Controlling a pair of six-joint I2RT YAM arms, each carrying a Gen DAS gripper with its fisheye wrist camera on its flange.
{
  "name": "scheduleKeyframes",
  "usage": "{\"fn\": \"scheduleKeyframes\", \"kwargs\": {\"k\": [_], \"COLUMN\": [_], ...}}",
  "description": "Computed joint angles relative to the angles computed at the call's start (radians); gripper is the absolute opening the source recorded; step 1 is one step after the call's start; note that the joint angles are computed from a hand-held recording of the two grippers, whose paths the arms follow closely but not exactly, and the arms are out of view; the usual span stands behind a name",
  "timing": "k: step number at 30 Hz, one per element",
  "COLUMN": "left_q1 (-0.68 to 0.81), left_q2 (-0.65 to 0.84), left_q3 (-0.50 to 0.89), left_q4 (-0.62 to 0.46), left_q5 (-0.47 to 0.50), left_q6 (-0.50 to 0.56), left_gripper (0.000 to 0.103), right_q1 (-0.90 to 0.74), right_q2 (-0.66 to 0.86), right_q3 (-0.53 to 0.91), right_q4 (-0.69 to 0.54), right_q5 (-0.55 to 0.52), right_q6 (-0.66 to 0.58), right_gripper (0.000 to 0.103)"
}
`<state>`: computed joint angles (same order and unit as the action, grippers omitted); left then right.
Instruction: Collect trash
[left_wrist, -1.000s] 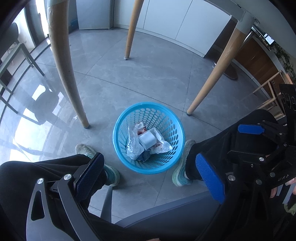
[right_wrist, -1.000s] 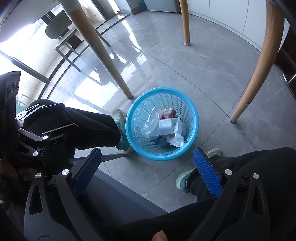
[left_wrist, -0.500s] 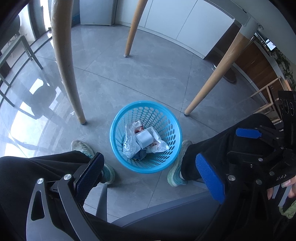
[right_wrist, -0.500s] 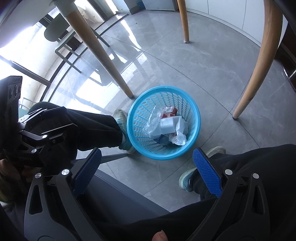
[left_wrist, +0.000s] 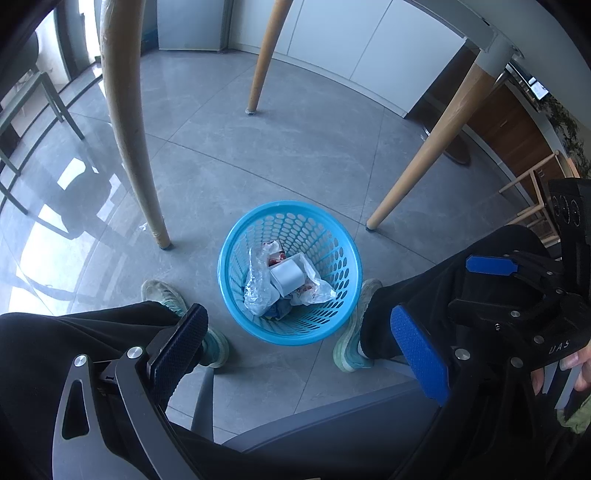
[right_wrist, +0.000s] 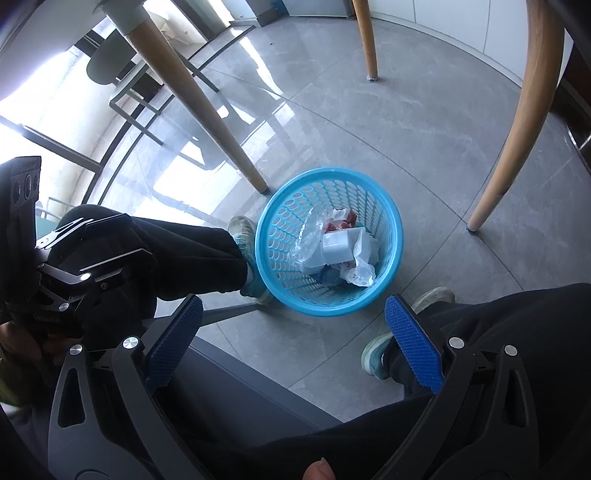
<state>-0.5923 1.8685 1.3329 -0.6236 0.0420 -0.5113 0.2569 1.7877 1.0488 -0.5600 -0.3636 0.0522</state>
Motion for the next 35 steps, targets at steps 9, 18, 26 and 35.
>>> {"fn": "scheduleKeyframes", "kwargs": {"k": [9, 18, 26, 35], "left_q1": [0.001, 0.000, -0.005, -0.007], "left_q2": [0.000, 0.001, 0.002, 0.010], "left_q3": [0.000, 0.004, 0.006, 0.020], "left_q4": [0.000, -0.003, -0.003, -0.015], "left_q5": [0.001, 0.001, 0.002, 0.009], "left_q6": [0.002, 0.001, -0.001, 0.015], "left_gripper": [0.097, 0.097, 0.097, 0.097], "right_q1": [-0.004, -0.007, -0.006, -0.008], "right_q2": [0.006, 0.008, 0.006, 0.006], "right_q3": [0.004, 0.007, -0.002, -0.001], "right_q4": [-0.003, -0.006, -0.002, -0.003], "right_q5": [-0.003, -0.004, -0.004, -0.005], "right_q6": [-0.003, -0.005, -0.001, -0.003], "right_gripper": [0.094, 0.094, 0.094, 0.094]}}
